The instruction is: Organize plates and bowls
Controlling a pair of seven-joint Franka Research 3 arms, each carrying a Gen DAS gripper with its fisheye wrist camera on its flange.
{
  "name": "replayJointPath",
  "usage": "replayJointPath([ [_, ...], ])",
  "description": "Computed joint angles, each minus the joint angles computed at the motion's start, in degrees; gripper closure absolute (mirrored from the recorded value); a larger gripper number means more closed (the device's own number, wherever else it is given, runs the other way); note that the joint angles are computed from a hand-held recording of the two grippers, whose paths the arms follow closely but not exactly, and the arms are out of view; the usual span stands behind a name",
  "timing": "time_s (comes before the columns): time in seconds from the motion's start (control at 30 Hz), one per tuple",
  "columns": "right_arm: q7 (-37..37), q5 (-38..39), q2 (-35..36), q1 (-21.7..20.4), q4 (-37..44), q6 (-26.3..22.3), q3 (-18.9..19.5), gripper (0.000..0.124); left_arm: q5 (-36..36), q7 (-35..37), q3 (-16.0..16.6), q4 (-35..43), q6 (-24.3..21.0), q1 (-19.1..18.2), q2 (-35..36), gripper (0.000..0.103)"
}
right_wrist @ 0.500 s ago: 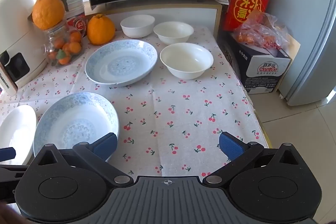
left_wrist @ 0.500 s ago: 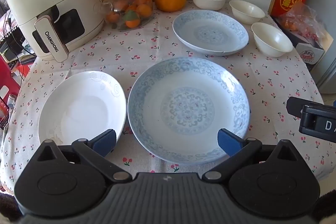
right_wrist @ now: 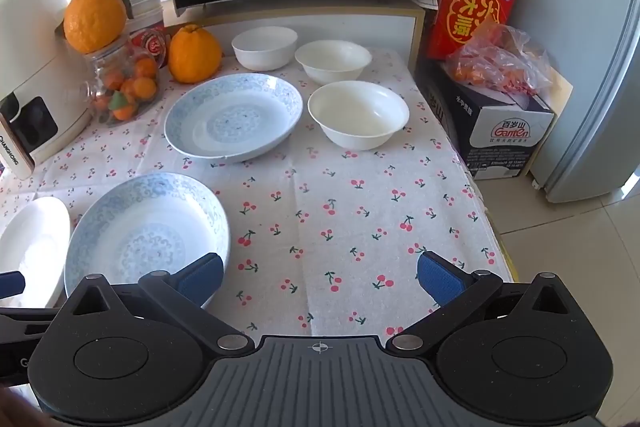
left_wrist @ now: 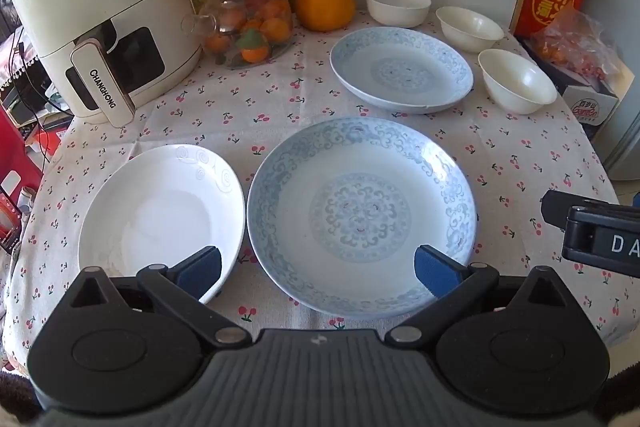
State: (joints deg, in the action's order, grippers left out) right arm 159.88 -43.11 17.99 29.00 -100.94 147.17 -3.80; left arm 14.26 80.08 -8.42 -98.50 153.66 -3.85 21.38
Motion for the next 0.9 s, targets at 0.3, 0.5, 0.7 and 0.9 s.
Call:
replayJointPath([
  [0.3,-0.59,0.41,0.07,-0.08,0.29,-0.23,-0.09,0.021,-0.34,0.65,-0.27,0.23,-0.18,0.15,0.02,0.0],
  [0.5,-0.71,0.51,0.13,-0.05,0.29,-0.23,-0.05,0.021,-0.06,0.49,-0.1,0.12,0.21,-0.03,-0.02,0.0],
  [0.7,-0.73,0.63,0.22,0.01,0.42,-0.37,-0.09,0.021,-0.02,0.44,-0.11,0.16,0.18,-0.04,-0.01,0.0],
  [0.9,-1.0,0.86,0.2,-0.03,0.46,-0.42,-0.04,0.021,0.0,0.37,-0.1,0.08,0.22,-0.06,-0.04,0.0],
])
